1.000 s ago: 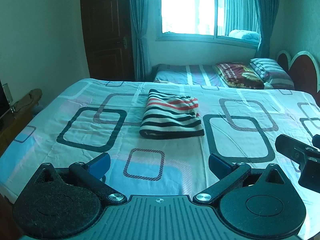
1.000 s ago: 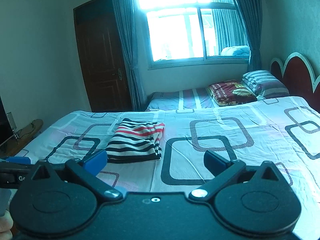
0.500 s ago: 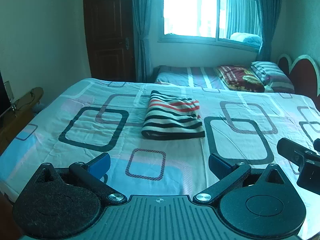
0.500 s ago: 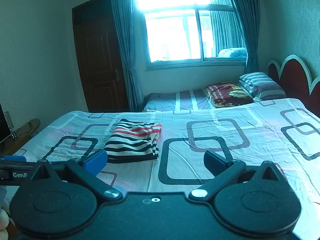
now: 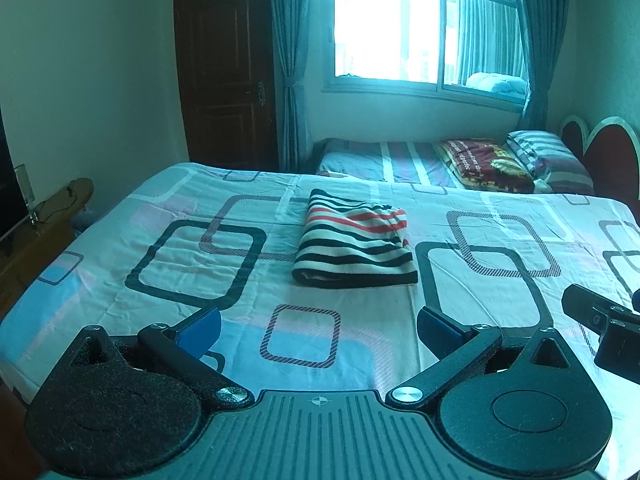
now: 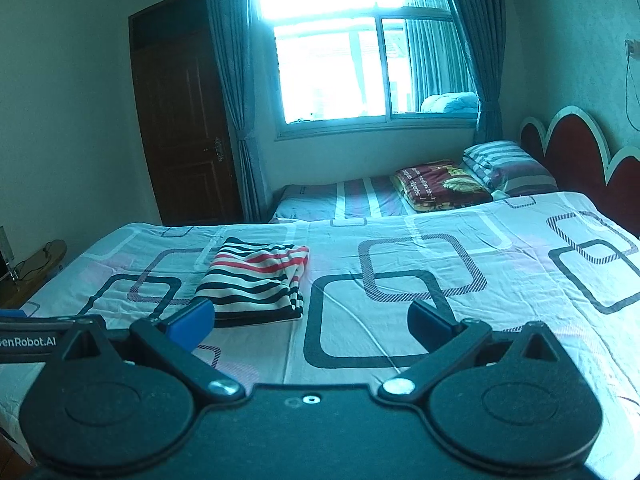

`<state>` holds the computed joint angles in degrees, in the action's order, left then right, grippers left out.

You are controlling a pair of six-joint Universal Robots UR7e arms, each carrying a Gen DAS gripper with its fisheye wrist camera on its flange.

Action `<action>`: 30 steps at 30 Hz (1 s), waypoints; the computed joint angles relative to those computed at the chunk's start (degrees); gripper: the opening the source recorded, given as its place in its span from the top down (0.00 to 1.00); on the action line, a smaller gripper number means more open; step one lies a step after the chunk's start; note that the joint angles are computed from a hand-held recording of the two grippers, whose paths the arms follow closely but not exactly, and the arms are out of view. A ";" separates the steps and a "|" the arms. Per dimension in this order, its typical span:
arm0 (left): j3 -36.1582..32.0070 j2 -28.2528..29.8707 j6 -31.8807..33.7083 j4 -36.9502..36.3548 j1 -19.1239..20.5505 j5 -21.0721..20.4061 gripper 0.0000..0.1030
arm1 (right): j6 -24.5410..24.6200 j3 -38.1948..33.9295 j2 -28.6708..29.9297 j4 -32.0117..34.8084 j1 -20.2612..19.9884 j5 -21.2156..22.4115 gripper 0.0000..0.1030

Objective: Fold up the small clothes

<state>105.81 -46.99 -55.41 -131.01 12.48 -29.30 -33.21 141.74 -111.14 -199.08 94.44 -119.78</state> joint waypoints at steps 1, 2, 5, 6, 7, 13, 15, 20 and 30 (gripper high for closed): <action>0.03 0.02 0.07 -0.13 0.00 0.08 0.00 | 0.03 0.03 0.01 0.09 -0.03 0.01 0.01; 0.11 0.02 0.25 -0.34 -0.02 0.15 0.00 | 0.11 -0.04 0.22 0.12 0.07 -0.11 0.01; 0.05 0.11 0.58 -0.56 0.05 0.25 0.00 | 0.18 -0.15 0.44 0.23 0.30 -0.12 0.01; 0.10 0.09 0.42 -0.39 -0.03 0.31 0.00 | 0.14 -0.17 0.52 0.12 0.32 -0.09 0.01; 0.07 0.10 0.44 -0.33 0.00 0.34 0.00 | 0.13 -0.19 0.59 0.11 0.33 -0.07 0.01; -0.11 0.10 0.03 0.13 0.18 0.48 0.00 | 0.44 -0.29 0.83 0.36 0.10 0.17 0.01; -0.08 0.05 0.14 0.07 0.24 0.70 0.00 | 0.43 -0.29 0.73 0.55 0.04 0.40 0.01; -0.09 0.05 0.20 0.06 0.30 0.72 0.00 | 0.48 -0.31 0.88 0.46 0.11 0.38 0.01; -0.12 0.12 0.85 -0.50 0.62 0.46 0.00 | 0.78 -0.40 1.64 0.37 0.31 -0.07 0.01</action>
<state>105.69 -46.87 -54.55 -131.51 13.10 -28.84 -32.42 141.34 -109.50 -198.71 94.75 -119.84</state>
